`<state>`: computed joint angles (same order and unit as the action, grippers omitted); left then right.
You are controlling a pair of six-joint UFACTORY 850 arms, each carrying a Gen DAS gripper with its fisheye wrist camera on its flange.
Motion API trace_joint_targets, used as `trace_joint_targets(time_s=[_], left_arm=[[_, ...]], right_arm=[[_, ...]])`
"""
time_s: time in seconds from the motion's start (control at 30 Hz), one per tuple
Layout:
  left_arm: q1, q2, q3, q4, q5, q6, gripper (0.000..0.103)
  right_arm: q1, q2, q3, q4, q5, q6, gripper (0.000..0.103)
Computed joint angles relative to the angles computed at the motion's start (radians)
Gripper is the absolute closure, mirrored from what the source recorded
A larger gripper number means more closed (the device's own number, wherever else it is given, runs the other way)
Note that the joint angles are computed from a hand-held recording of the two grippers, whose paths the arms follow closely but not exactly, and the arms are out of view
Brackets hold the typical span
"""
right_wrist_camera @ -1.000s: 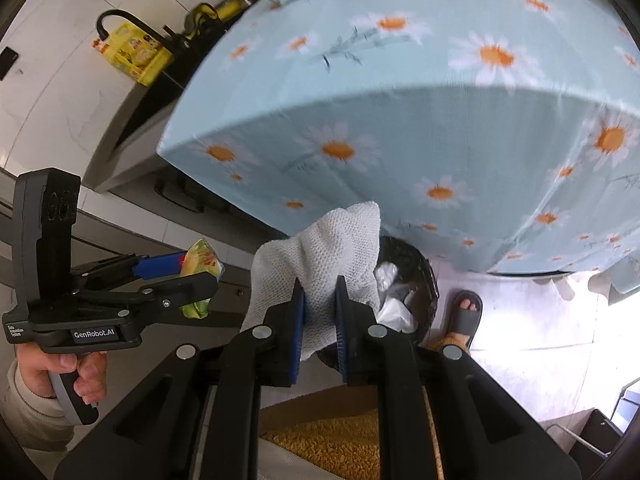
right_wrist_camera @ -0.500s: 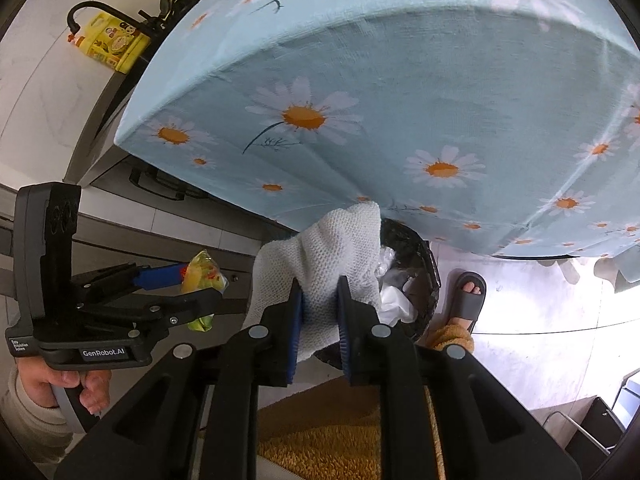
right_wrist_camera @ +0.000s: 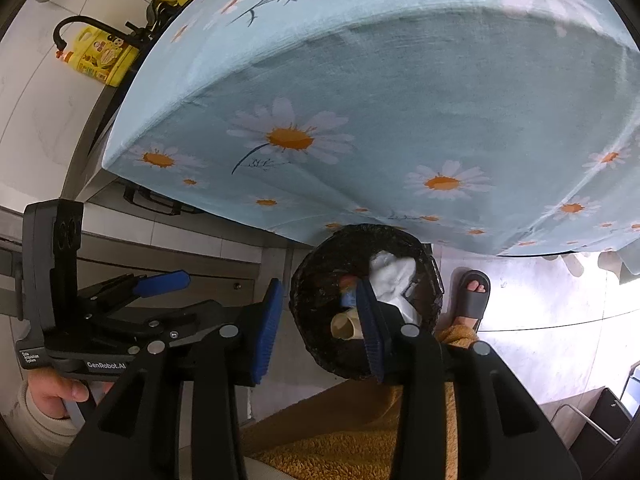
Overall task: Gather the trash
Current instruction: 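Open both grippers to drop the snack bag and mesh cloth into the bin, then raise both tools back over the table toward the foil packet and pink wrapper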
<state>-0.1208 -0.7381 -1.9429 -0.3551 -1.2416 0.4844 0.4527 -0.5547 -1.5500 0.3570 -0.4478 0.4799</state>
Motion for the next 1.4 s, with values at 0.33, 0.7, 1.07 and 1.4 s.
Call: trace_joint_targets(time_s=[0.33, 0.7, 1.07, 1.4], left_arm=[[0.016, -0.001, -0.053, -0.027, -0.007, 0.028, 0.018], [0.029, 0.008, -0.124, -0.088, -0.022, 0.097, 0.018], [0.053, 0.014, -0.186, -0.179, -0.043, 0.150, 0.018], [0.059, -0.045, -0.358, -0.226, -0.063, 0.155, 0.018]], right_arm=[[0.006, 0.023, -0.010, -0.122, 0.001, 0.120, 0.064], [0.033, 0.075, -0.017, -0.327, 0.010, 0.301, 0.059], [0.076, 0.119, -0.035, -0.593, -0.014, 0.520, 0.053], [0.074, 0.138, -0.085, -0.746, -0.059, 0.613, 0.045]])
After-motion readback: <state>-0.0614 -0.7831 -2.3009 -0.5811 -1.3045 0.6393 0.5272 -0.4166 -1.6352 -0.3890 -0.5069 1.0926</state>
